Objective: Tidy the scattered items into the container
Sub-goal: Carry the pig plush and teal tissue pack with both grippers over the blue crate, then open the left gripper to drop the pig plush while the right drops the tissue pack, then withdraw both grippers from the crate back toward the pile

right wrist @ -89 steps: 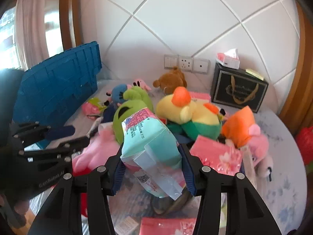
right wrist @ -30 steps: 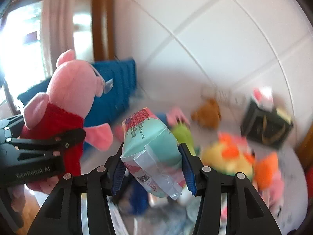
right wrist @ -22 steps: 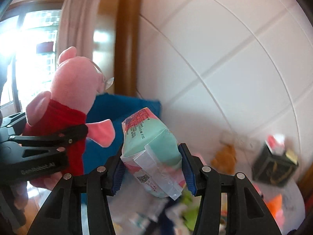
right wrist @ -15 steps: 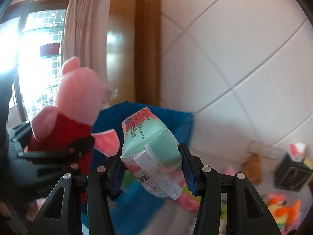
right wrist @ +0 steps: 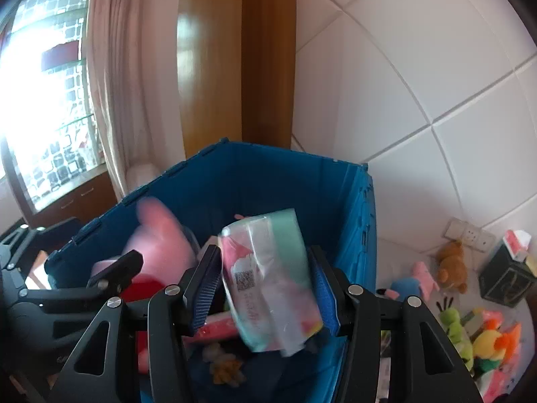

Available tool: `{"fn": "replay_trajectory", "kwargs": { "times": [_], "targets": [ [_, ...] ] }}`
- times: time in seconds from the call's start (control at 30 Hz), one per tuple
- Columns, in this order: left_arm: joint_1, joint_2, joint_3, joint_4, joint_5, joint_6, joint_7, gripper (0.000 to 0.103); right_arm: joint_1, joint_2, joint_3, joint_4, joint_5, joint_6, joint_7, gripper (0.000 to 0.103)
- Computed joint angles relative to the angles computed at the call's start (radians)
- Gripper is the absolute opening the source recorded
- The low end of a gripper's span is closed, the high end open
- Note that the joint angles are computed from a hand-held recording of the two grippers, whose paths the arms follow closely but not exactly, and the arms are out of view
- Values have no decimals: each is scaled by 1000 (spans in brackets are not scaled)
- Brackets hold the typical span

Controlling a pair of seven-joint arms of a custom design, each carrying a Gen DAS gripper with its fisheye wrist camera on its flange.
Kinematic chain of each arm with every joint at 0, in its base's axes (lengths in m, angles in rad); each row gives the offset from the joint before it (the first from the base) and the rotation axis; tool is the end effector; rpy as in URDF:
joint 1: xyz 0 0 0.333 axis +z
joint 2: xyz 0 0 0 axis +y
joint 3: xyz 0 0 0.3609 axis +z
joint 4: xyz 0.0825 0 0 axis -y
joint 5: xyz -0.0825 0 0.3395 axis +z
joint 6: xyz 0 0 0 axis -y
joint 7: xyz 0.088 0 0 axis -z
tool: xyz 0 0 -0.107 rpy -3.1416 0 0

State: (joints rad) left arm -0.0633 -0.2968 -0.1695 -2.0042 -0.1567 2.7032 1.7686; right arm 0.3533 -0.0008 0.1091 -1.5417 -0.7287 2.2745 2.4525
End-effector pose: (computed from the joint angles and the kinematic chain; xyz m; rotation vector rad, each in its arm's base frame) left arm 0.4451 -0.1178 0.7509 -1.3416 1.9058 -0.9800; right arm 0.5048 0.2333 0.7723 -1.5267 1.7762 -0.9902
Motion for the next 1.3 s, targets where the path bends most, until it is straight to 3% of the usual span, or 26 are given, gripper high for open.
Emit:
{"fn": "replay_trajectory", "kwargs": {
  "times": [0.17,0.23,0.33,0.53,0.63,0.73,0.97,1.07,1.3],
  "targets": [
    [-13,-6,34,-17,-53,-3,41,103,9,-2,8,13,-30,-37,10,53],
    [-17,-23,32,-28,-67,-20,42,103,14,-3,11,15,-41,-54,20,59],
    [-15,-39,29,-39,-75,-22,45,103,18,-15,14,5,-60,-68,50,79],
    [-37,-64,47,-57,-128,-29,73,103,15,-58,28,-30,-97,-83,98,91],
    [-64,-82,64,-81,-184,-7,108,103,6,-95,39,-73,-119,-75,138,103],
    [-86,-93,78,-89,-228,-28,147,103,-7,-131,54,-117,-129,-73,168,103],
    [-32,-100,30,-114,-193,-24,81,103,-31,-191,85,-198,-128,-85,207,103],
    [-41,-103,39,-120,-196,-33,74,103,-38,-218,99,-235,-133,-85,224,103],
    [-65,-138,23,-178,-198,22,82,103,-65,-316,128,-333,-152,-80,267,103]
  ]
}}
